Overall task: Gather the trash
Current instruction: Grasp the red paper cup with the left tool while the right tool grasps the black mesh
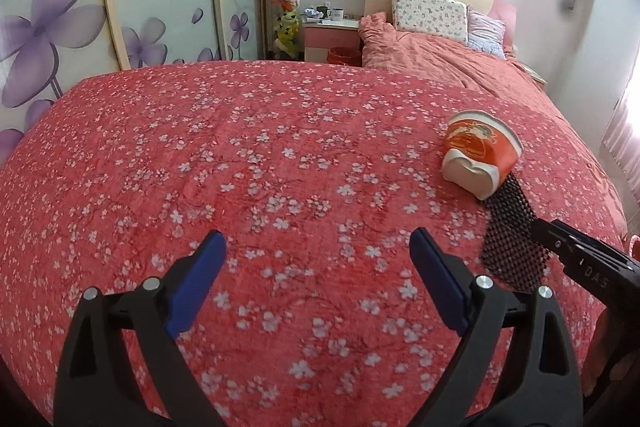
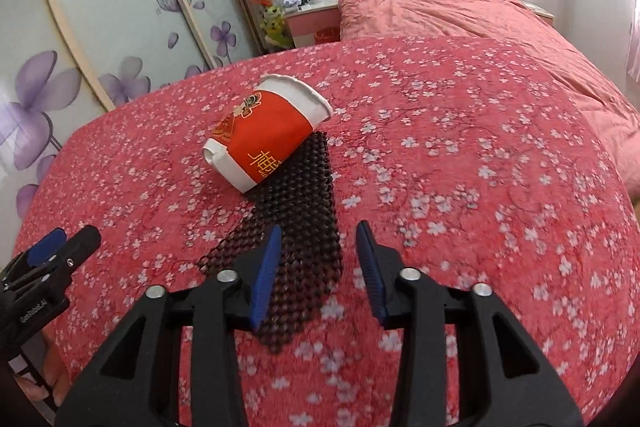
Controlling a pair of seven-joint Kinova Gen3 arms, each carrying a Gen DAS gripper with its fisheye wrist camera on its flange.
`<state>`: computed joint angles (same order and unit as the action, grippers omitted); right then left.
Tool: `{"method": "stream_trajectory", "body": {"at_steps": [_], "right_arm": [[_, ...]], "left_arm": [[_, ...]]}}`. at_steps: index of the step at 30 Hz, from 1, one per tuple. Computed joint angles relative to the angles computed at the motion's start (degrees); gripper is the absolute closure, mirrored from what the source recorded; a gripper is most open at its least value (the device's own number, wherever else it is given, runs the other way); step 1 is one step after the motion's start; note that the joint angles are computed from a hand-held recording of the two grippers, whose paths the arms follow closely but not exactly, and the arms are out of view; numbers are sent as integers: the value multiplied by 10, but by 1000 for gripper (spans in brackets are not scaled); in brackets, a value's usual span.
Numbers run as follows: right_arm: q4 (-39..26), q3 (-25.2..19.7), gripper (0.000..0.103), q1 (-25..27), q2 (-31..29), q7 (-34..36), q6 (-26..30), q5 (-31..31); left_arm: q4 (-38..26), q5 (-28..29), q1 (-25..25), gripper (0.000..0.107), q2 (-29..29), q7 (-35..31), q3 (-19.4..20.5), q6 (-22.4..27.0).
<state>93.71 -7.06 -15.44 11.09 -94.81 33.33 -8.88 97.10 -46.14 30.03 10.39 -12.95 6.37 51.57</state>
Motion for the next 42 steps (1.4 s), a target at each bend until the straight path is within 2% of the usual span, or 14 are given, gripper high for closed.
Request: {"method": "stream_trajectory", "body": {"at_steps": [2, 5, 6, 7, 10, 18, 22, 24, 32, 37, 42], "right_arm": [[-8, 1, 77, -5, 5, 0, 14, 10], [-1, 5, 83, -17, 2, -11, 6, 35], [2, 1, 86, -12, 0, -4, 5, 27], [6, -1, 92, -5, -2, 5, 3, 18], [18, -5, 98, 11, -11, 35, -3, -6], [66, 10, 98, 39, -58, 72, -27, -41], [97, 32, 98, 42, -84, 7, -48, 14], [107, 40, 98, 54, -92, -6, -52, 20], [118, 51, 98, 94, -93, 59, -58, -55], [118, 51, 98, 109, -88, 101, -61, -99], [122, 52, 98, 117, -88, 132, -59, -126]], "left_arm": [[-2, 4, -4, 16, 2, -7, -1, -4], [-10, 10, -7, 16, 9, -17, -3, -9], [-13, 10, -7, 16, 12, -18, -4, -10], [-16, 10, -5, 16, 14, -19, -5, -8], [-27, 13, 1, 16, 24, -25, -8, -5], [-68, 24, 23, 12, 52, -48, -15, -15], [-117, 32, 34, 9, 87, -93, -19, -23], [-144, 42, 37, 9, 105, -126, -25, -24], [-261, 131, 11, 9, 182, -279, -31, -34], [-323, 170, 17, 9, 224, -328, -53, 2], [-350, 207, 18, 9, 242, -365, -70, -1]]}}
